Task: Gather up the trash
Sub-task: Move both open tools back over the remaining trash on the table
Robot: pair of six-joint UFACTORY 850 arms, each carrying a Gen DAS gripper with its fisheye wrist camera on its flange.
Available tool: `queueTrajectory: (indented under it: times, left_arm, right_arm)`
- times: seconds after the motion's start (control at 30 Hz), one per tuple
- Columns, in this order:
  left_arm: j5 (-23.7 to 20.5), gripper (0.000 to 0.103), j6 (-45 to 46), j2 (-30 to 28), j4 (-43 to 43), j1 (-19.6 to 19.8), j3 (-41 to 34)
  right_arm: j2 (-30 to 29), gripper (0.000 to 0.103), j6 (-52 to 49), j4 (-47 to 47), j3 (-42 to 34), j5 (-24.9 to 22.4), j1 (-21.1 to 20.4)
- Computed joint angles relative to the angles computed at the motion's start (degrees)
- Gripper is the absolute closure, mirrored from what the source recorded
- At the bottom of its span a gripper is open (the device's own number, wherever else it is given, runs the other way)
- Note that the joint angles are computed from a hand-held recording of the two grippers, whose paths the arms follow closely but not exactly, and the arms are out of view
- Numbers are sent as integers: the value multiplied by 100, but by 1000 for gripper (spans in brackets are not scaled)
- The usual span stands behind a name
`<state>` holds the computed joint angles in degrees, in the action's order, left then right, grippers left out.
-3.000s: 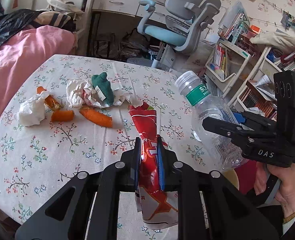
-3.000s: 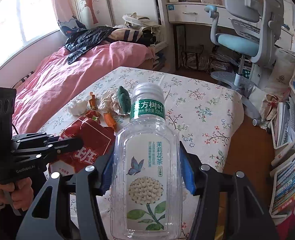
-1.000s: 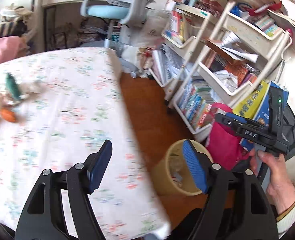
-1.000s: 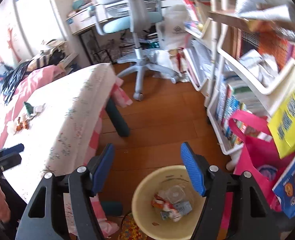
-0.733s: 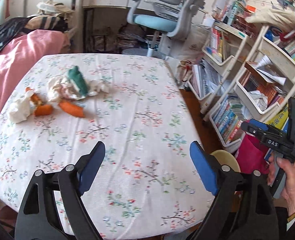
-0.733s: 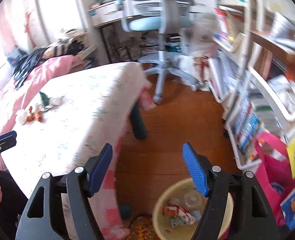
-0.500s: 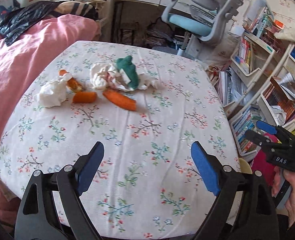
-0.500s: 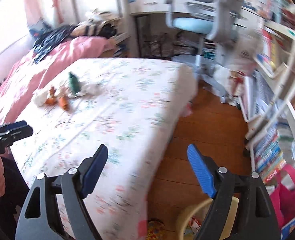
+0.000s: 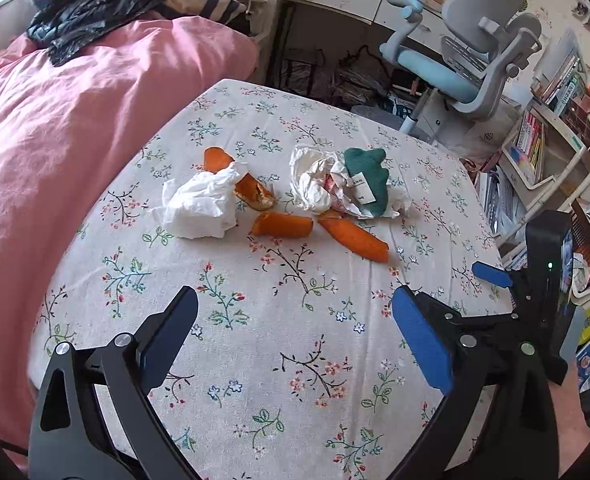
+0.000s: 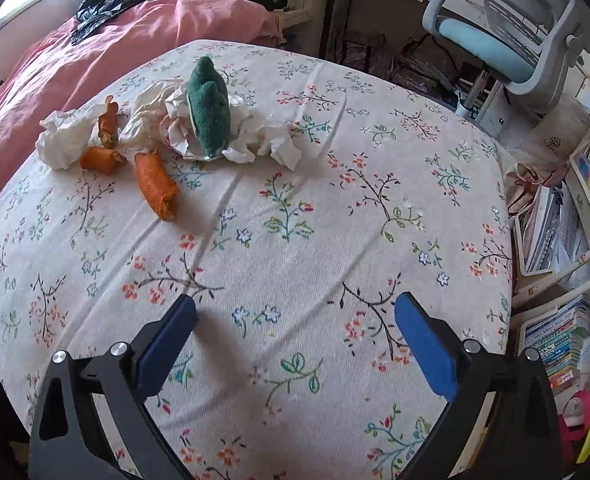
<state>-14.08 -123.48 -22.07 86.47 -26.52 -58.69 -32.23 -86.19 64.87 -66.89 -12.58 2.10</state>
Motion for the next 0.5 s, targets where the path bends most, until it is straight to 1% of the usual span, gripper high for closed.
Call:
queueTrajectory:
  times: [0.03,0.07,0.1,0.13,0.2,0.3,0.5]
  left_arm:
    - [-43,9,82,-9,-70,3,1]
    - [-37,9,71,-9,-64,19,8]
    - [6,9,-39,-3,45,48,27]
    - [48,8,-117,-2,137,76,36]
    - [102,8,-109,-12,149,123,32]
    - [335,8,-256,-8,281,230,52]
    - [604,8,-88,-29,168,354,41]
  right_arm:
    - [-72,8,148,13,-83,-105,-6]
    - [-133,7,71,266,-133,-212,-50]
    - [-136,6,-246,686,-117,-80,-17]
    - [-145,6,-476,959,-111,-57,-9]
    - [-167,6,-395,966,-149,3,42]
    - [-155,6,-343,1007,-132,54,76]
    - [-158,6,-297,1004,-134,82,119]
